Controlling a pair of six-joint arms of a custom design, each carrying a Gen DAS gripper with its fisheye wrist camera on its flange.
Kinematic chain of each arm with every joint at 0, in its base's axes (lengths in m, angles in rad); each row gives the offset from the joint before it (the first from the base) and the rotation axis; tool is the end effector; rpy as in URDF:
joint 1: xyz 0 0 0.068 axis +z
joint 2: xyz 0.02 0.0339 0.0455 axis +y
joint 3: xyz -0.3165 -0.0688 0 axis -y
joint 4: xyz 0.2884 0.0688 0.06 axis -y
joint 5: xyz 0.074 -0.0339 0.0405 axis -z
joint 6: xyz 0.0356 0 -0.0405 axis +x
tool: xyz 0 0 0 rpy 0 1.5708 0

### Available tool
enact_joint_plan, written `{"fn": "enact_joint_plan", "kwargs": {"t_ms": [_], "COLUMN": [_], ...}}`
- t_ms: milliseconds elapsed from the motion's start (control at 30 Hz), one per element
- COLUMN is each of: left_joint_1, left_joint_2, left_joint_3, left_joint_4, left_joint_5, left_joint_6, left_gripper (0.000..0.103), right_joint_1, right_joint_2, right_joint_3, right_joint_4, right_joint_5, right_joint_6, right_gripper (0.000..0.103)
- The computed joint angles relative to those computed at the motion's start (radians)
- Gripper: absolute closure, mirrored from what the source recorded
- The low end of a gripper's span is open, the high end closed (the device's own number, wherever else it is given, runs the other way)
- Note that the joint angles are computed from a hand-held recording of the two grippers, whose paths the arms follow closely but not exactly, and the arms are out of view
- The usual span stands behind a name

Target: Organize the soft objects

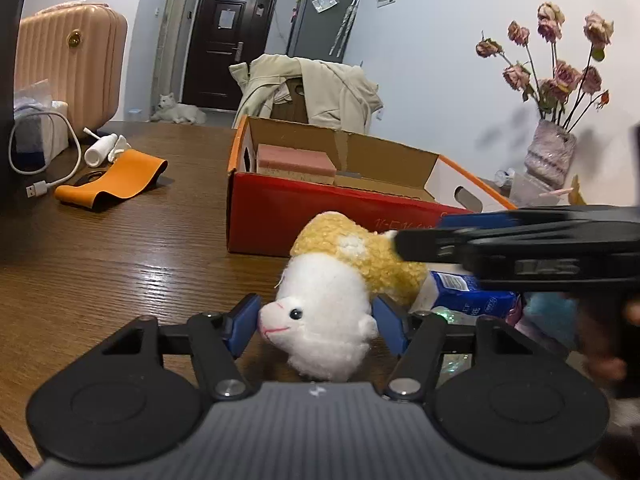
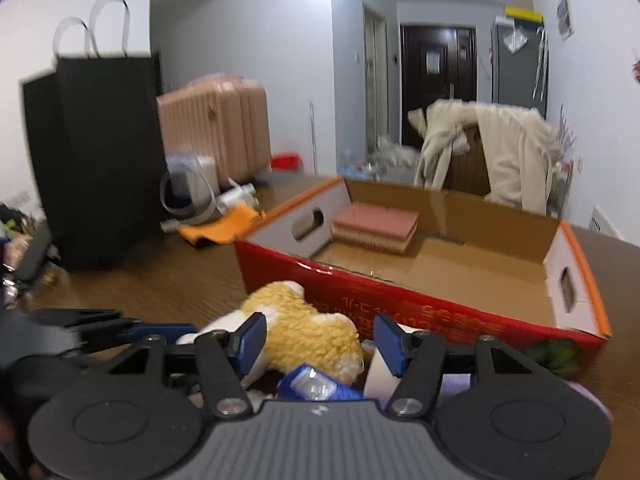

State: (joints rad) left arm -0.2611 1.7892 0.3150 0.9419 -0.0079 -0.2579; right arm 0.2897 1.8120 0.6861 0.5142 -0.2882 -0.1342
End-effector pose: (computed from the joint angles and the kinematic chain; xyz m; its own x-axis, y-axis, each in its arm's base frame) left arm 0.2614 -0.0696 0.0856 -0.5383 -0.1202 -0.8342 0.1182 0.9692 -0.2159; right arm 0.3444 0.1132 0.1242 -0.4789 -0.2766 -0.8331 -0.5660 0.8227 0.0522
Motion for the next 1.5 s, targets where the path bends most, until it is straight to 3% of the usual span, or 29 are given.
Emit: {"fn": "enact_joint_plan", "kwargs": {"t_ms": [200, 333, 500, 767, 900, 1033, 1233, 1500], "left_joint_1": [0.152, 0.182, 0.233, 0.173, 0.095, 0.027, 0.000, 0.064], "left_joint_2": [0.024, 0.023, 0.028, -0.129, -0.273, -0.358, -0.322, -0.050], "left_joint_3": [-0.003, 0.002, -0.007, -0.120, -0.151, -0.087, 0.090, 0.438], "left_joint_4": [0.023, 0.014, 0.043, 0.102, 0.035, -0.075, -0.209, -0.420], "left_joint_5": [0.192, 0.228, 0.309, 0.250, 0.170, 0.110, 0.058, 0.022], "left_joint_6": [-0.028, -0.038, -0.075, -0.111, -0.135, -0.142, -0.110, -0.049], "left_gripper": [0.040, 0.041, 0.045, 0.045, 0.045, 0.045, 0.045, 0.045], "right_joint_1": [0.031, 0.046, 0.066, 0.073, 0.059, 0.007, -0.084, -0.094], "right_joint_2": [0.081, 0.102, 0.077, -0.070, -0.171, -0.237, -0.187, 0.179], "right_joint_3": [0.103, 0.095, 0.060, -0.069, -0.133, -0.124, 0.050, 0.545], "right_joint_4": [-0.108, -0.054, -0.013, 0.058, 0.076, 0.047, -0.070, -0.354], "right_joint_5": [-0.043, -0.035, 0.014, 0.043, 0.036, -0.002, -0.108, -0.161], "right_joint_6": [0.014, 0.050, 0.081, 0.114, 0.100, 0.064, 0.019, 0.009], "right_gripper": [0.043, 0.045, 0.055, 0.058, 0.058, 0.058, 0.058, 0.058]}}
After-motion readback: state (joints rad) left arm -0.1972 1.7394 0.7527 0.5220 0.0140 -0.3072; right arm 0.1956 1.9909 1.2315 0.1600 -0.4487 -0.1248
